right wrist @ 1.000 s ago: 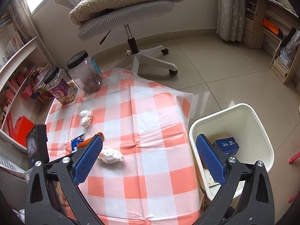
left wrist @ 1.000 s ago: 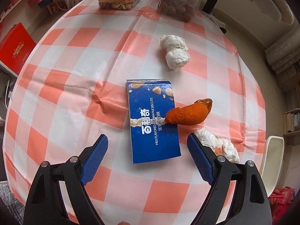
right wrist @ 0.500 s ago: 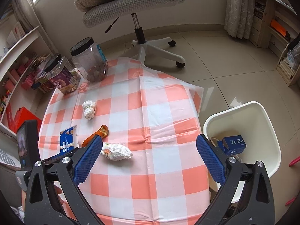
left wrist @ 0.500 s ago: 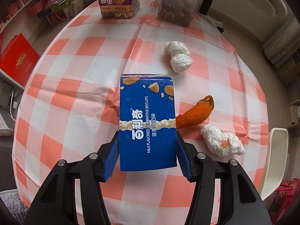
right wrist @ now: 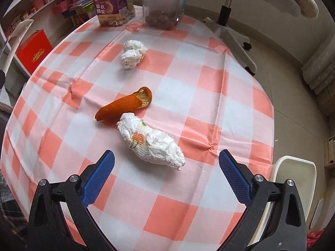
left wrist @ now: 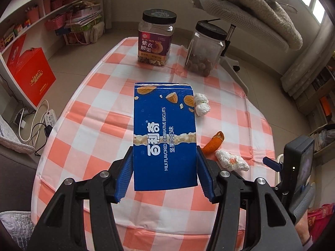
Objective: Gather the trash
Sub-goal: 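Grasp the blue biscuit box with the left tool while the right tool grasps the crumpled tissue, then lift and carry the biscuit box and tissue over the white bin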
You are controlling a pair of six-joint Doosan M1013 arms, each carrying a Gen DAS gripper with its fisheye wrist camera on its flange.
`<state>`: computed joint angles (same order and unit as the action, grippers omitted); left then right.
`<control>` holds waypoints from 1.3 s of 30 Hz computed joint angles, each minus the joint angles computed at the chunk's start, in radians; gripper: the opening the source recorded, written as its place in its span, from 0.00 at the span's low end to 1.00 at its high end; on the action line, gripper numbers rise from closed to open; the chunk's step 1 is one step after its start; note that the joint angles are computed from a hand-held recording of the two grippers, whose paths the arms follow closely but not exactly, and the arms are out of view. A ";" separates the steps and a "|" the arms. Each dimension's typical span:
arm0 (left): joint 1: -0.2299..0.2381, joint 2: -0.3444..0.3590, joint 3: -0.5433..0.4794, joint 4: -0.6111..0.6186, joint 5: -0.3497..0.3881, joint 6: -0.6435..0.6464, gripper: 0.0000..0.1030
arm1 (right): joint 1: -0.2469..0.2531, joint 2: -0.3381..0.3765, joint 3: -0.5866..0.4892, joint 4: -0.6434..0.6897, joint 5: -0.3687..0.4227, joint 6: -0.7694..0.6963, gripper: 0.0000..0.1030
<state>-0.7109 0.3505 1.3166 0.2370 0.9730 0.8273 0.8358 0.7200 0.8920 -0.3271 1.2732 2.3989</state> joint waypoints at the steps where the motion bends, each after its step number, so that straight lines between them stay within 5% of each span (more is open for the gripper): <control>1: 0.001 -0.006 0.007 0.003 -0.008 -0.001 0.54 | -0.001 0.006 -0.006 0.014 -0.009 -0.009 0.92; 8: 0.007 -0.028 0.035 0.002 -0.013 -0.007 0.54 | -0.007 0.051 -0.058 0.070 0.018 -0.029 0.71; 10: 0.008 -0.031 0.040 0.003 -0.014 -0.009 0.54 | -0.013 0.056 -0.060 0.090 0.021 -0.013 0.42; 11: 0.007 -0.033 0.042 0.007 -0.013 -0.011 0.54 | -0.014 0.049 -0.051 0.086 0.003 0.011 0.38; 29: -0.005 -0.073 0.083 0.118 -0.112 -0.126 0.54 | 0.043 -0.079 0.028 -0.118 -0.221 0.297 0.37; 39: -0.044 -0.099 0.118 0.254 -0.188 -0.225 0.54 | 0.073 -0.114 0.065 -0.273 -0.228 0.422 0.37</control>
